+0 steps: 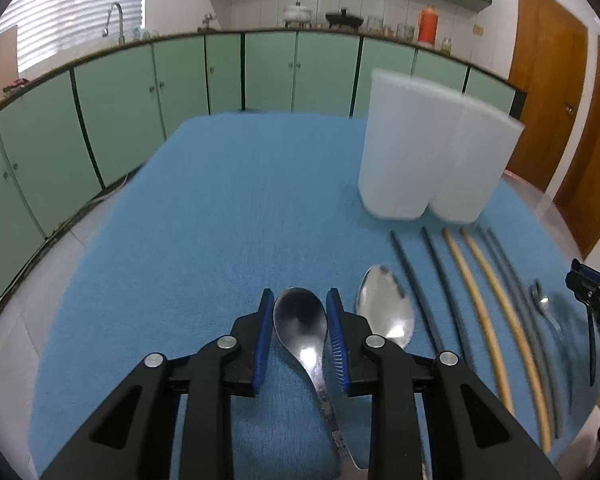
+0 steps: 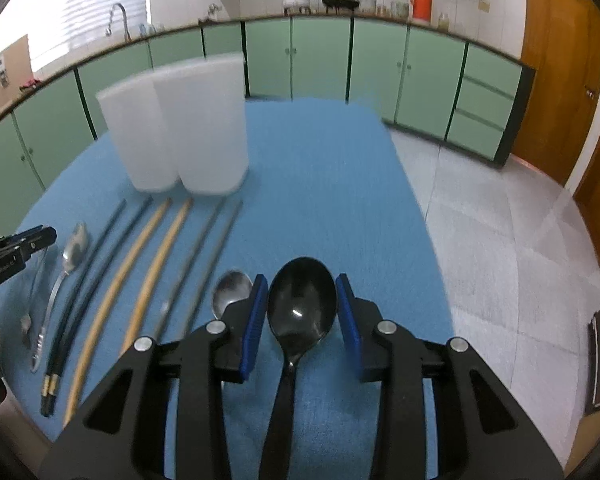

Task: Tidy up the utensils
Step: 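Grasp the flower-handled spoon with the left tool while the right tool grasps the black plastic spoon, then lift both spoons and drop them into the white utensil holder with both tools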

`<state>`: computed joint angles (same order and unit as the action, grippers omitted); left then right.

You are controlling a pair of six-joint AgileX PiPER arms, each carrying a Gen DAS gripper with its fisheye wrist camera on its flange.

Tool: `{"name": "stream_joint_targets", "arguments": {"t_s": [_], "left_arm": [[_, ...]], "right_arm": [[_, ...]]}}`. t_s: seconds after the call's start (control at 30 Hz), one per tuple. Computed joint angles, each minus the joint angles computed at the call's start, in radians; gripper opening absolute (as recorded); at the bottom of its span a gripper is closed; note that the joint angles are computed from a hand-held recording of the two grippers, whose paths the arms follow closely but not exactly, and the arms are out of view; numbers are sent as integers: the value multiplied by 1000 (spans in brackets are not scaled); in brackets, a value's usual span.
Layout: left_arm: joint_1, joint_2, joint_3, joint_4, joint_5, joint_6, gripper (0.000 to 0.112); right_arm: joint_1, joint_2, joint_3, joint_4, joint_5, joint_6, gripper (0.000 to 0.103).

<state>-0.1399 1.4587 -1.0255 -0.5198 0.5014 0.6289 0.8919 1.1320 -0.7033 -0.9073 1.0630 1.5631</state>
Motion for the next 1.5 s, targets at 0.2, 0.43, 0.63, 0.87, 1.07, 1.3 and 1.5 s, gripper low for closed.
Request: {"name": "stream_joint_targets", "arguments": {"t_s": [0.2,0.43,0.63,0.87,1.07,1.3,1.5], "left_arm": [[87,-122,46,-277,17,261,26],[140,-179,29,-488,48,420,26],[143,-167,-16,-591,39,482,26],[87,-117,-167,-591,26,426,26],[-12,-21,-379,-568,-36,360,26],[-152,168,-582,-369,-138,193,26],[-184,298,-667,-269,-125,111,26]], "right_arm": [[137,-64,-20,-155,99,97,33],[109,-86,-83,-257,64,35,33],[25,-51,-171,-299,-31,-46,33],[-186,16,-270,-333,-257,-115,33],[-398,111,-344,-454,-474,6,33],[-560,325,-486,-603,-585,153,33],[-576,416,-510,-581,-590,121,33]]}}
